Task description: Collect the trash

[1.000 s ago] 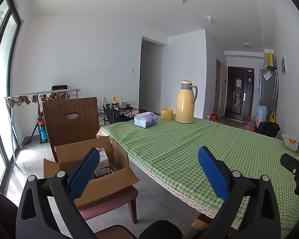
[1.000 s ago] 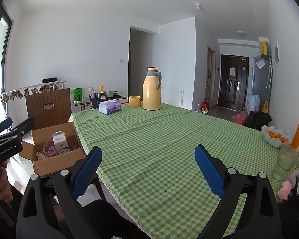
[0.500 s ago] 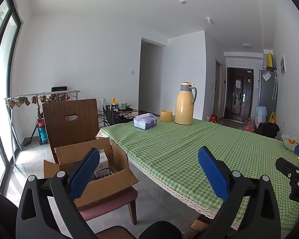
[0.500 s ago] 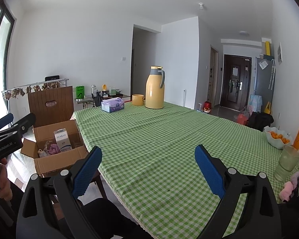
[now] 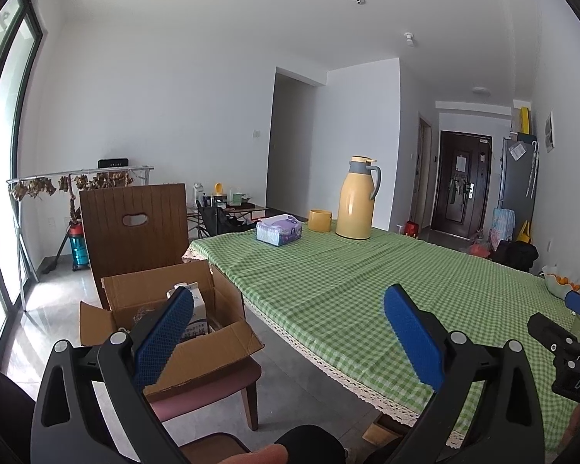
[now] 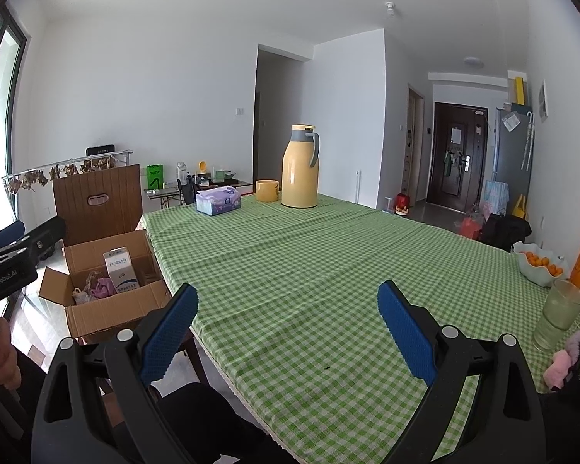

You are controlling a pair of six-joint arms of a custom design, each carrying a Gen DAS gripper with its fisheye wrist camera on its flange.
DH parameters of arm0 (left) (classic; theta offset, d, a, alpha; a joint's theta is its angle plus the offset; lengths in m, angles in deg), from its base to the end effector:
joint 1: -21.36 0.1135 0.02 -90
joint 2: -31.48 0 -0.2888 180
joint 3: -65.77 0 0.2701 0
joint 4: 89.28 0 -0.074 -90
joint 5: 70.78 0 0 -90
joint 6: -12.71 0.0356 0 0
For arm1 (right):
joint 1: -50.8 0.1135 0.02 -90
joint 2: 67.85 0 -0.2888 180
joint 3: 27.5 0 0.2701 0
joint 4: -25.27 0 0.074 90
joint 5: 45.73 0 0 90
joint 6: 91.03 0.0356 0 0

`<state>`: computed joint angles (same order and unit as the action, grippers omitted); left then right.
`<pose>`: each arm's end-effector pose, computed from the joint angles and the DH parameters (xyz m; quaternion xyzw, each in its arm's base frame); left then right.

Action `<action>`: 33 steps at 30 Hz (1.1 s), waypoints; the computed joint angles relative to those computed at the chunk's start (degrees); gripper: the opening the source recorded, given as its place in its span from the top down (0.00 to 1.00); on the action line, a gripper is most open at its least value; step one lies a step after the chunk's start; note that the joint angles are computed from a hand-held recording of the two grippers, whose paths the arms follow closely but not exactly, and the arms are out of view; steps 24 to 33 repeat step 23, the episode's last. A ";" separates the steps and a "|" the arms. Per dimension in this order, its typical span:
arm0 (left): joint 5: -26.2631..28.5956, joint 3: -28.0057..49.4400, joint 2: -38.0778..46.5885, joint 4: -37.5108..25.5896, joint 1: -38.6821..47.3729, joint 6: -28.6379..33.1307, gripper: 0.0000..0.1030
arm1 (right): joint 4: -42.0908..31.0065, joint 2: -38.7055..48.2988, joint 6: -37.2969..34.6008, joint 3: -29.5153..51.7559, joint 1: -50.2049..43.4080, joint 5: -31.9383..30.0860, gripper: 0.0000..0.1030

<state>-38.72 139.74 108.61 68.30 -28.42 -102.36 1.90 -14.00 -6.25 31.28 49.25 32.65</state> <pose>0.2227 -0.2166 0.3400 -0.0938 0.7783 0.0421 0.6194 0.2221 0.0012 0.3355 -0.0850 0.8048 0.0476 0.5855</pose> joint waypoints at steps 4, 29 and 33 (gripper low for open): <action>-1.94 0.13 0.91 0.62 -0.49 1.29 0.07 | 0.02 -0.11 -0.28 0.02 0.44 0.07 0.12; 4.73 -1.00 3.79 3.87 8.04 -1.84 0.07 | 4.81 8.21 -0.23 1.39 -0.79 1.26 0.12; 4.73 -1.00 3.79 3.87 8.04 -1.84 0.07 | 4.81 8.21 -0.23 1.39 -0.79 1.26 0.12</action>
